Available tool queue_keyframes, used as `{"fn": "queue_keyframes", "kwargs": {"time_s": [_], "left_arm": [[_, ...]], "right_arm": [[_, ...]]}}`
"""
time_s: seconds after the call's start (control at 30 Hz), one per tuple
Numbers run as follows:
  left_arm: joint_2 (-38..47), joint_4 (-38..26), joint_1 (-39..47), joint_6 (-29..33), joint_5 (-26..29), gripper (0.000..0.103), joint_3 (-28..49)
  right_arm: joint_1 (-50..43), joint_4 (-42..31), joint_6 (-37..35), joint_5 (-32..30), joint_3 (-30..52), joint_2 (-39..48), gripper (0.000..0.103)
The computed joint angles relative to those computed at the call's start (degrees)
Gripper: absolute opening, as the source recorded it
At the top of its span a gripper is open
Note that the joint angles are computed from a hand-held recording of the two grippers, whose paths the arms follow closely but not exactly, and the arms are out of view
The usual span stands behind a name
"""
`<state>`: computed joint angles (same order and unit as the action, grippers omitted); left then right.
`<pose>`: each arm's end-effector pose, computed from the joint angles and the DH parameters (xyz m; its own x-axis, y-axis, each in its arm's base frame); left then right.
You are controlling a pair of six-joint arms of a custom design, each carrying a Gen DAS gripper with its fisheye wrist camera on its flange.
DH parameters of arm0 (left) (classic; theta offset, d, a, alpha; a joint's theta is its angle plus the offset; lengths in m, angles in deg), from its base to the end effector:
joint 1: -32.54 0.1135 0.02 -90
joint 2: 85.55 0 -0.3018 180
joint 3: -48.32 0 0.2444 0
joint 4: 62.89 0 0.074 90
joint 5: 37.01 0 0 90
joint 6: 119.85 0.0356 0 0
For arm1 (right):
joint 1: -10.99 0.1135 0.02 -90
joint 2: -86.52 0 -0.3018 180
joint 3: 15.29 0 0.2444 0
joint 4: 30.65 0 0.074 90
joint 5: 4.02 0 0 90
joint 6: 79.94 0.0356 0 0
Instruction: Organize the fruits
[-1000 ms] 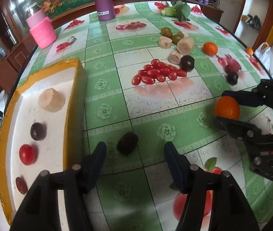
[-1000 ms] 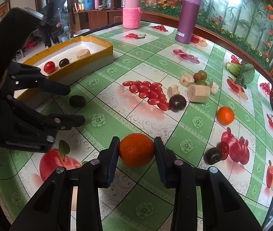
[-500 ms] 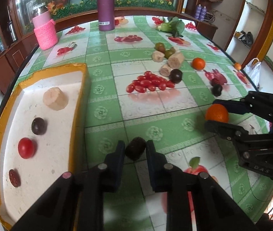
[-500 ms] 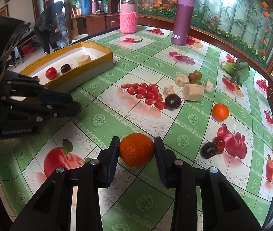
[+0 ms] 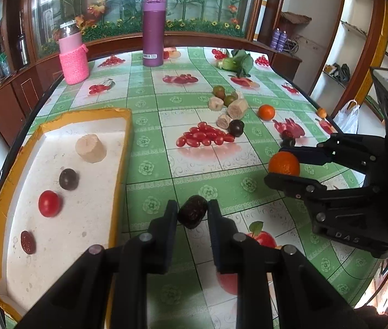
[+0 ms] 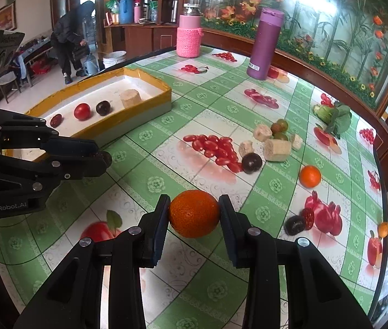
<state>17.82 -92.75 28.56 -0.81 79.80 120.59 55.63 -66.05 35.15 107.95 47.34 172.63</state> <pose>0.3484 -0.0403 0.1884 -0.6264 0.4779 -0.6158 0.6685 0.7357 -0.1091 0.2079 0.1866 0.2256 -0.7696 -0.2073 -0.6039 -0.2072 0.9757 -0.0709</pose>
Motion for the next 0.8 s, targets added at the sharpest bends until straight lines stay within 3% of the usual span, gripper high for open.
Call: {"fn": "queue_keyframes", "kwargs": {"time_s": [0.8], "left_arm": [[5.00,-2.97,12.55,-1.08,4.25,0.025,7.67]], "right_arm": [[1.75,-3.58,-9.17,-4.06,24.56,18.23,0.035]]}}
